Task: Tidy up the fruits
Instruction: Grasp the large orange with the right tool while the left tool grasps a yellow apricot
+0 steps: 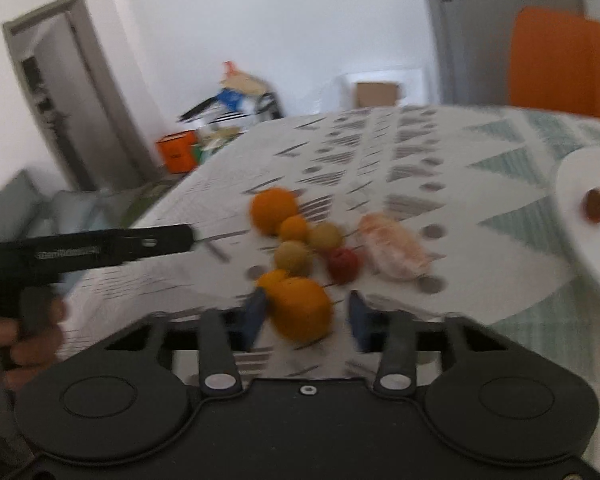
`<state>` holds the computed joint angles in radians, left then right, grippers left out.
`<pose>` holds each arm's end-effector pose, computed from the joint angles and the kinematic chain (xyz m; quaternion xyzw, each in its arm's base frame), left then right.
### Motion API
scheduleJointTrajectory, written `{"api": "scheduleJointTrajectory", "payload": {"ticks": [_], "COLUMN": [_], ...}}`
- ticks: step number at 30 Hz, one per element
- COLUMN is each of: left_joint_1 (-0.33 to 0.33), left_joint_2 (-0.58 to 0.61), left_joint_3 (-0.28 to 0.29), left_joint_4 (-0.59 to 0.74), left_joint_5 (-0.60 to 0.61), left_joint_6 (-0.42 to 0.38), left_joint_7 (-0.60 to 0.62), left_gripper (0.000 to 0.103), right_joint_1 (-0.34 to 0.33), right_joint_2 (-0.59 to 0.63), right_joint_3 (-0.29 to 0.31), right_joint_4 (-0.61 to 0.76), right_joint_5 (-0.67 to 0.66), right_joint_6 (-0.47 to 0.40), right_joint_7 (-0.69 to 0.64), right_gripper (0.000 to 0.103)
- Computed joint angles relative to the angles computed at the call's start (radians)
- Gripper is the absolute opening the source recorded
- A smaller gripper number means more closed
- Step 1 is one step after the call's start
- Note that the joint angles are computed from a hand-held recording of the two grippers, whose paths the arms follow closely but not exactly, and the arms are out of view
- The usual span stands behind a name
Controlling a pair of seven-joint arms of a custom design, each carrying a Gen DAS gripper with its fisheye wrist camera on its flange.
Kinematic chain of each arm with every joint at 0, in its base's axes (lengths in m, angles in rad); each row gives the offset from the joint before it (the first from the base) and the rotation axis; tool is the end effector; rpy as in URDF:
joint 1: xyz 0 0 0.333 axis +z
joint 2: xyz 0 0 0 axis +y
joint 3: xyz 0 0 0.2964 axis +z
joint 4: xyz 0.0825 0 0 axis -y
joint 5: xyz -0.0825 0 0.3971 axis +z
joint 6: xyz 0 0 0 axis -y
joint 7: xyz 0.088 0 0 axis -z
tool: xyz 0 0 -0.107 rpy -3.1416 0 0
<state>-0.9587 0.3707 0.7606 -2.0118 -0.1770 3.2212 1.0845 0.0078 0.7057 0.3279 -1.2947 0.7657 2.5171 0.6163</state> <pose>0.6330 -0.1516 0.4058 -0.7160 0.5231 -0.3824 0.2599 0.7556 0.1848 0.3814 -0.7989 0.4056 -0.0389 0.4424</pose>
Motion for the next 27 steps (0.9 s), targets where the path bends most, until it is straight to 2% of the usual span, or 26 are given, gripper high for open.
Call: {"api": "scheduleJointTrajectory", "payload": {"ticks": [2, 7, 10, 13, 20, 22, 25, 26, 27], "left_joint_1": [0.02, 0.09, 0.149, 0.168, 0.304, 0.323, 0.398, 0.417, 0.425], "left_joint_2": [0.003, 0.012, 0.018, 0.029, 0.05, 0.063, 0.078, 0.085, 0.09], "left_joint_3": [-0.022, -0.097, -0.165, -0.186, -0.34, -0.362, -0.447, -0.468, -0.475], "left_joint_4": [0.013, 0.048, 0.076, 0.097, 0.165, 0.187, 0.222, 0.236, 0.247], "left_joint_5": [0.009, 0.038, 0.059, 0.087, 0.14, 0.158, 0.166, 0.171, 0.178], "left_joint_6": [-0.008, -0.012, -0.022, -0.029, -0.054, -0.073, -0.107, -0.123, -0.135], "left_joint_7": [0.008, 0.01, 0.013, -0.005, -0.013, -0.027, -0.032, -0.036, -0.049], "left_gripper": [0.061, 0.061, 0.057, 0.054, 0.053, 0.05, 0.04, 0.028, 0.023], "right_joint_1": [0.005, -0.013, -0.024, -0.023, -0.035, -0.041, -0.053, -0.058, -0.063], "right_joint_2": [-0.013, -0.016, -0.024, -0.023, -0.02, -0.02, -0.021, -0.02, -0.02], "right_joint_3": [-0.001, 0.005, 0.011, 0.005, -0.002, -0.001, 0.002, 0.005, 0.008], "right_joint_4": [-0.021, -0.017, -0.024, -0.02, -0.009, -0.009, -0.011, -0.01, -0.008], "right_joint_5": [-0.003, 0.017, 0.034, 0.041, 0.039, 0.042, 0.052, 0.056, 0.063], "right_joint_6": [0.035, 0.031, 0.037, 0.052, 0.063, 0.071, 0.083, 0.087, 0.091], "right_joint_7": [-0.012, -0.017, -0.03, -0.026, -0.014, -0.013, -0.018, -0.022, -0.027], "right_gripper": [0.033, 0.033, 0.033, 0.033, 0.033, 0.033, 0.033, 0.033, 0.033]}}
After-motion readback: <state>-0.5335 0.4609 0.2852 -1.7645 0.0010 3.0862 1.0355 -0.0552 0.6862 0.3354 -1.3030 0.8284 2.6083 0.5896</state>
